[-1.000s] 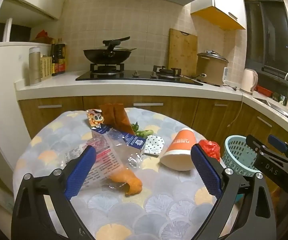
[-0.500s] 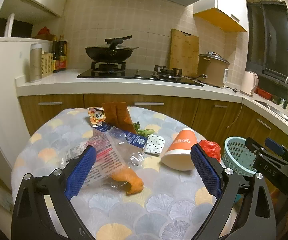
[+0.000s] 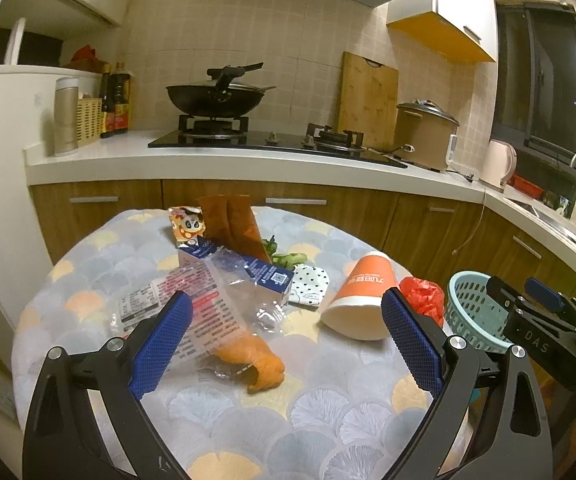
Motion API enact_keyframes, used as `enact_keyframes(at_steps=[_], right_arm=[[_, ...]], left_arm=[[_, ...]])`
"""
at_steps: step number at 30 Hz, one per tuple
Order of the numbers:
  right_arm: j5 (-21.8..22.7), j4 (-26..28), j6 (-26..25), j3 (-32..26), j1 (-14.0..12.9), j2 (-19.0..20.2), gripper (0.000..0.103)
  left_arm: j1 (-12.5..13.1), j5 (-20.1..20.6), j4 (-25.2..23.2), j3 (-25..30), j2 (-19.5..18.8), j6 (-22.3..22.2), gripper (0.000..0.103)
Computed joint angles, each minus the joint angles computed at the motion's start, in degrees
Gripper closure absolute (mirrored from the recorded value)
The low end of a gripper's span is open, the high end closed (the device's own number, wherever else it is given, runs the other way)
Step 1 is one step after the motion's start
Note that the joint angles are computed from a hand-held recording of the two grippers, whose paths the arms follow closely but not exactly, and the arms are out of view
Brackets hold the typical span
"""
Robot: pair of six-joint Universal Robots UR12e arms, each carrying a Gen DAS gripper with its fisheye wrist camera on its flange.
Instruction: Collect trash
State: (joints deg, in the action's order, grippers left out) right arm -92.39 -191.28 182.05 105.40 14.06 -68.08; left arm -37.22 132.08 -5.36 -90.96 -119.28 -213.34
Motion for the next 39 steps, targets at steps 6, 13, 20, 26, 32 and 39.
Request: enact_keyframes(at_steps=[6,13,20,26,32,39], right_arm=[[-0.08,1.79,-1.05,-0.79,0.08,0.61,0.035],[2.01,3.57,-2.29,-2.19,-0.58,1.54,0.043],[4.31,5.58,-5.68,-5.01,-0.78,3.48,0.047],[5.93,9.14,-6.25,-7.41,-0.77,5.47,0.047],[9.66,14.98,-5.38,-10.07,-1.50,7.06,0.046],[11.27,19.61,-6.56,-12.10,-1.32,8.38,0.034]], left_arm=[[0.33,-0.56,-0.96,0.41,-0.32,-0.28,0.011],[0.78,-2.22,-2.71,2.49,-0.79,3.01,0.011],[1.71,-1.18,-6.18,0.16,0.79,-3.03,0.011],[4.17,-3.90,-10.14,-5.45,4.28,-13.98,0.013],[6.09,-6.08,-10.49,-7.48,5.54,-16.82,0.011],[10.36,-18.25,-10.78,-10.78,6.58,-21.99,0.011]])
